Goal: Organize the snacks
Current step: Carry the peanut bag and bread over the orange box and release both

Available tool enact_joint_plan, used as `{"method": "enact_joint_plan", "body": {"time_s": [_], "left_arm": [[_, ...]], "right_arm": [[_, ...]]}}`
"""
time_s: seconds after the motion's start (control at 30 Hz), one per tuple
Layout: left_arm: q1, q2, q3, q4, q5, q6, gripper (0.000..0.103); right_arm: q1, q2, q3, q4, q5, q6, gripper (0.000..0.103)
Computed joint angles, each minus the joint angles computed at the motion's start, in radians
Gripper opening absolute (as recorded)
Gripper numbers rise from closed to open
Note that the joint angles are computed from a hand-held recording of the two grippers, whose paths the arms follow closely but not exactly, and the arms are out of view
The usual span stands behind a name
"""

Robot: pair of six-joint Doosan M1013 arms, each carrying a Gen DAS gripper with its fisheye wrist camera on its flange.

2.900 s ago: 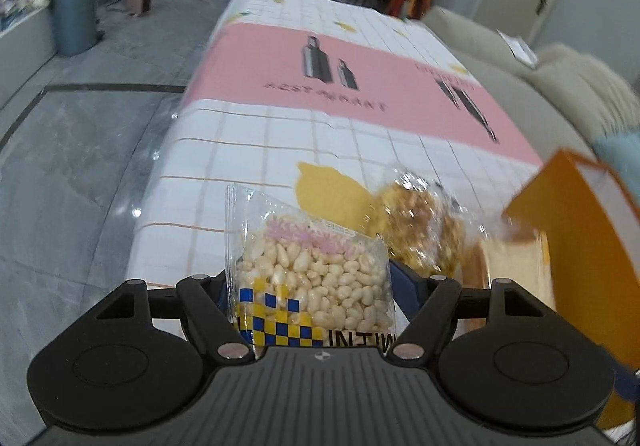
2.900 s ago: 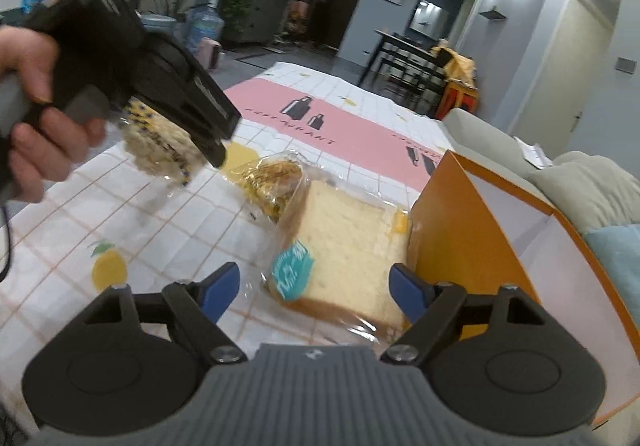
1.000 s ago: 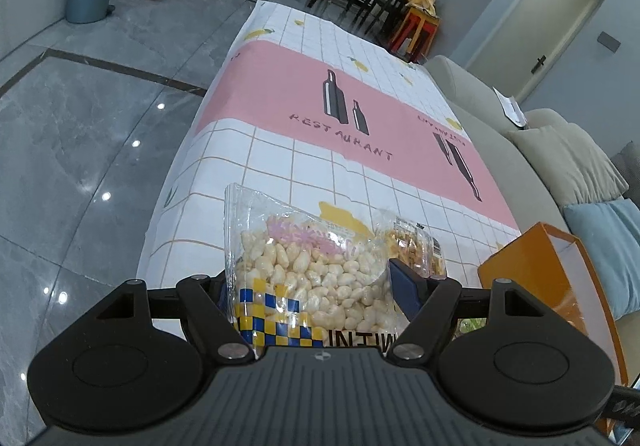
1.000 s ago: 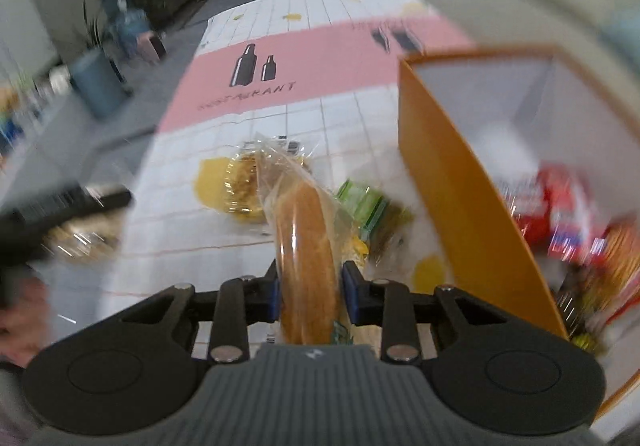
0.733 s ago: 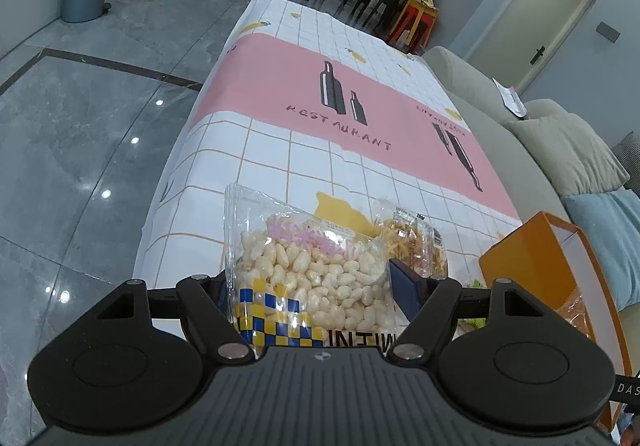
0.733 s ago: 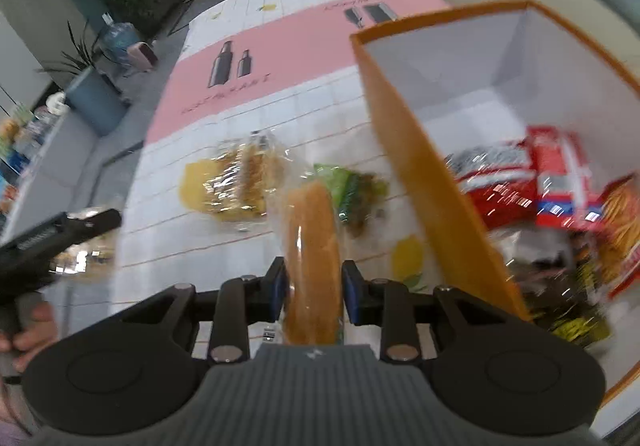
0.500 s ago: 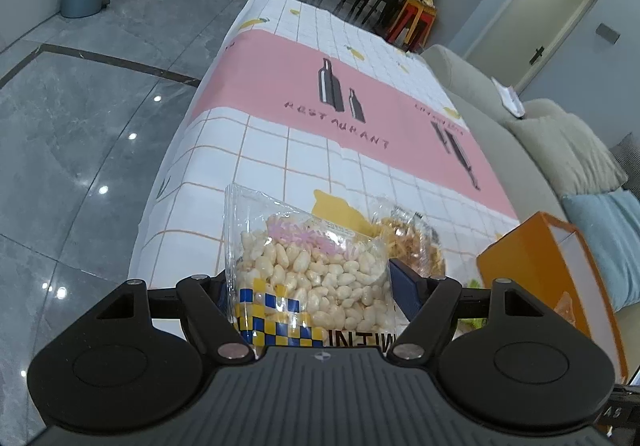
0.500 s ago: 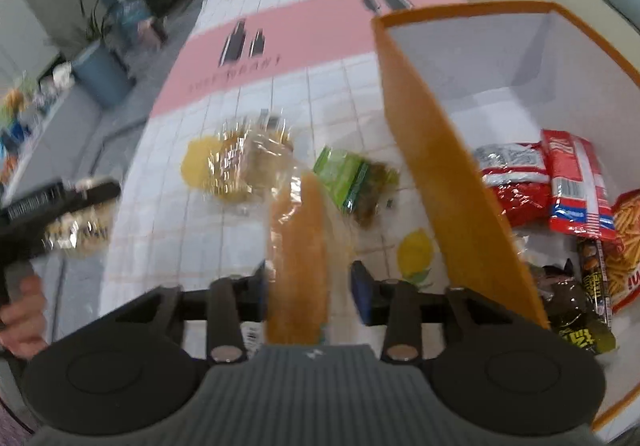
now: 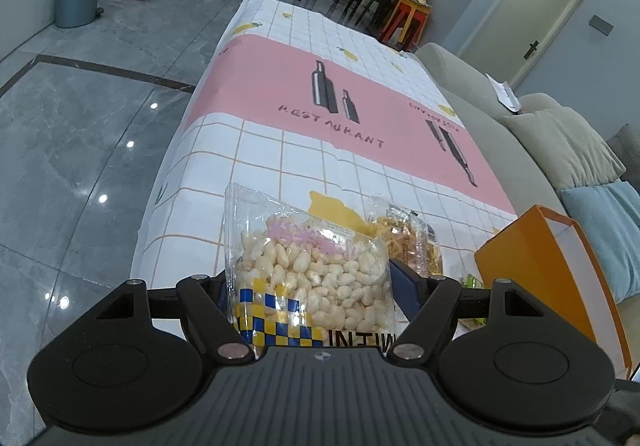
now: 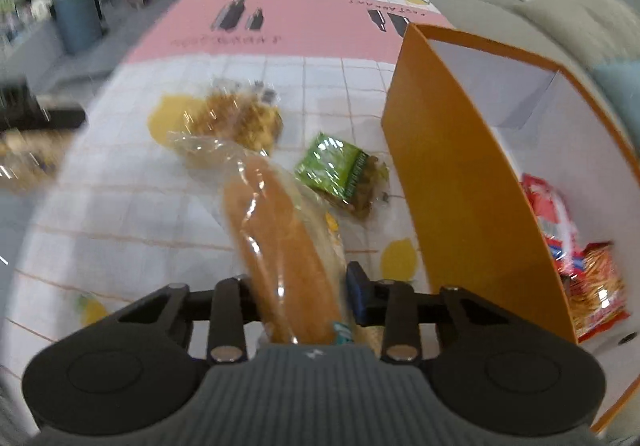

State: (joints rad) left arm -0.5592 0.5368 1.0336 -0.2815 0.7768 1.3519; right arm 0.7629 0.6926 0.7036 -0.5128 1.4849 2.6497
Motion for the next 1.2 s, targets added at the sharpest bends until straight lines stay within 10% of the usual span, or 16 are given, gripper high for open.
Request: {"method": "enact_joint_plan", "body": {"time_s": [0.57,0.8,1.2], "left_arm": [[-0.018,-0.023,0.032,-0.078,-0.020,0.083,0.085],[-0.022,-0.028,0.041,-0.215,-0.028,0.180,0.085],[-0.047,-0.019,0.035,-0.271,-0.008,0.278,0.085]], "right_arm": [[-0.029,-0.294,0.383,-0.081,-0.540,0.403,0.024],[-0.073,-0.426,0.530,-0.188,-0.593,0.578,0.024],[-0.273,-0.430,0.642,0.369,-0.846,0.234,0.024]]}}
